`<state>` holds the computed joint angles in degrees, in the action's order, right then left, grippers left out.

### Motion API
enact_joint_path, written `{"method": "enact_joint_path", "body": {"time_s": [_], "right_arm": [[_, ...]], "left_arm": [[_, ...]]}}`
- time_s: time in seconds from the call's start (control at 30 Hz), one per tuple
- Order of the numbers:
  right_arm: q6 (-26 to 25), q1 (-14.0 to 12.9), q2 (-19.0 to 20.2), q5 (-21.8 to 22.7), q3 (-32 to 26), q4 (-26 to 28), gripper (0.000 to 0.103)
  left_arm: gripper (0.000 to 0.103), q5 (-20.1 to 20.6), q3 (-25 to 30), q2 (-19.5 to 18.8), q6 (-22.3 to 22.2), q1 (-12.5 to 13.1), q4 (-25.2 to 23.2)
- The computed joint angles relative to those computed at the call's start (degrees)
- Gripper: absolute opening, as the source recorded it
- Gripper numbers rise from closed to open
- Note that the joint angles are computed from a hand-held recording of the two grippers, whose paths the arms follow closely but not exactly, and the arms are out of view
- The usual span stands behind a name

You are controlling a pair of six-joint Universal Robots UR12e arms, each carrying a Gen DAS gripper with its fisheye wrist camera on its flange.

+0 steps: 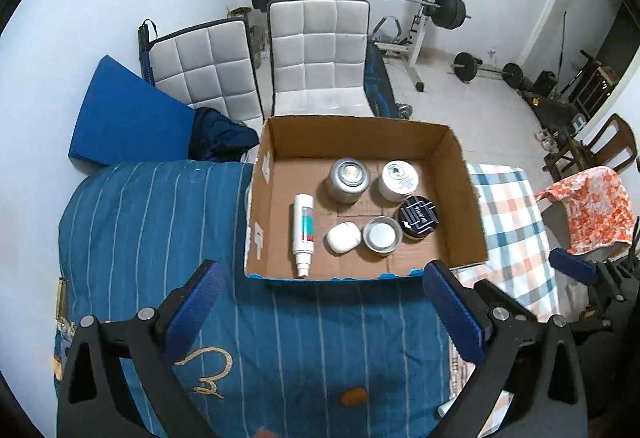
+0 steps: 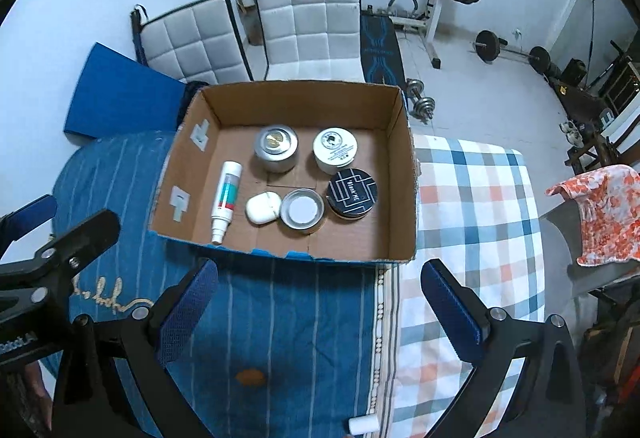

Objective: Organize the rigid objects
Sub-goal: 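Withdraw both tools from the box back toward the bed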

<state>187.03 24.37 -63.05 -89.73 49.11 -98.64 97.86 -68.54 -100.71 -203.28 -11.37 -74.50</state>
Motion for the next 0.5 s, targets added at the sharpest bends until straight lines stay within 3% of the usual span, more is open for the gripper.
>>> {"method": "enact_joint_path", "body": {"time_s": [0.27,0.5], "right_arm": [[1.2,-1.0,-5.0,0.7,7.7,-1.0,0.103],[6.5,-3.7,-10.7,2.7,21.7,6.2,0.103]], "left_arm": [[0.103,1.8,-3.5,2.1,0.9,-2.3,-1.1],[0.103,-5.8,-11.2,3.4,-0.7,-2.7,-8.0]]}}
